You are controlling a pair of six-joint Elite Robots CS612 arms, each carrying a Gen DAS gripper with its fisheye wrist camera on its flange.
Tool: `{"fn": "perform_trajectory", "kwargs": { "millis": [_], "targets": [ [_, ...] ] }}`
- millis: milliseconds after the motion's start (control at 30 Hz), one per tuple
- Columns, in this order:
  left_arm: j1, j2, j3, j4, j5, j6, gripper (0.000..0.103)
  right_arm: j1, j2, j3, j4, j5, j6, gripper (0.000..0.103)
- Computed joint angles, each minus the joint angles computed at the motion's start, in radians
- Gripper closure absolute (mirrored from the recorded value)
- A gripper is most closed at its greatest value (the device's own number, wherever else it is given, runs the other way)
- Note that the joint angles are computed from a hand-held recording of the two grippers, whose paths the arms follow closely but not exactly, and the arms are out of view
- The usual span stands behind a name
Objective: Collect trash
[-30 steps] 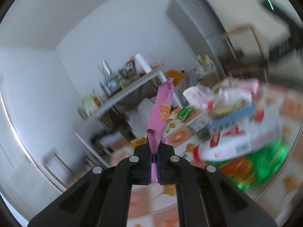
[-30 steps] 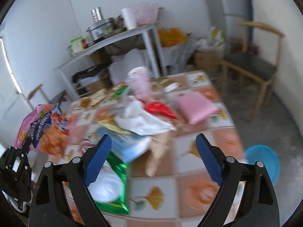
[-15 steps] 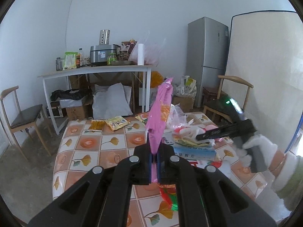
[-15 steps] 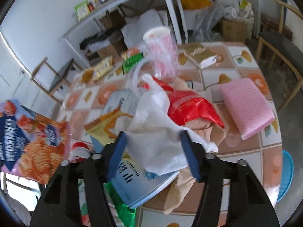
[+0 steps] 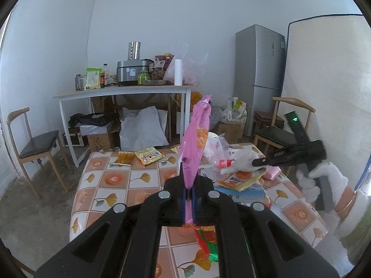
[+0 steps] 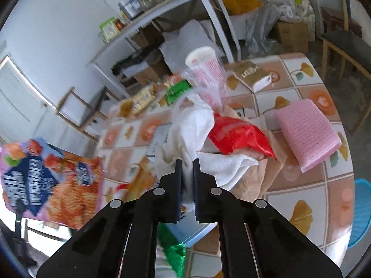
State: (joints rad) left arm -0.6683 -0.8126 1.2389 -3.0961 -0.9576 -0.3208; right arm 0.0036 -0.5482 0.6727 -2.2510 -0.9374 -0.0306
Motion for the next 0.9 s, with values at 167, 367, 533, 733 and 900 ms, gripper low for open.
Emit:
{"fn": "perform_trajectory", "kwargs": {
  "millis": [167, 367, 533, 733, 900],
  "targets": [
    [-0.007, 0.000, -0.006, 0.009, 0.026, -0.010, 0.100, -0.026, -0.013, 0.024, -0.048, 0.128, 0.049, 0.096],
    [-0.012, 0.001, -0.007, 0.009, 0.034, -0.027, 0.100, -0.049, 0.008, 0.003, 0.059, 0.353, 0.012, 0.095],
    [-0.011, 0.004, -0.012, 0.050, 0.039, -0.044, 0.099, -0.020, -0.003, 0.001, 0.114, 0.099, -0.039, 0.093],
    [0.031, 0.010, -0.023, 0.208, -0.040, -0.233, 0.099, -0.024, -0.018, 0.043, 0.059, 0.105, -0.011, 0.094],
    [0.088, 0.019, -0.014, 0.249, -0.210, -0.405, 0.095, -0.033, -0.018, 0.059, 0.028, 0.168, 0.019, 0.094]
  ]
}}
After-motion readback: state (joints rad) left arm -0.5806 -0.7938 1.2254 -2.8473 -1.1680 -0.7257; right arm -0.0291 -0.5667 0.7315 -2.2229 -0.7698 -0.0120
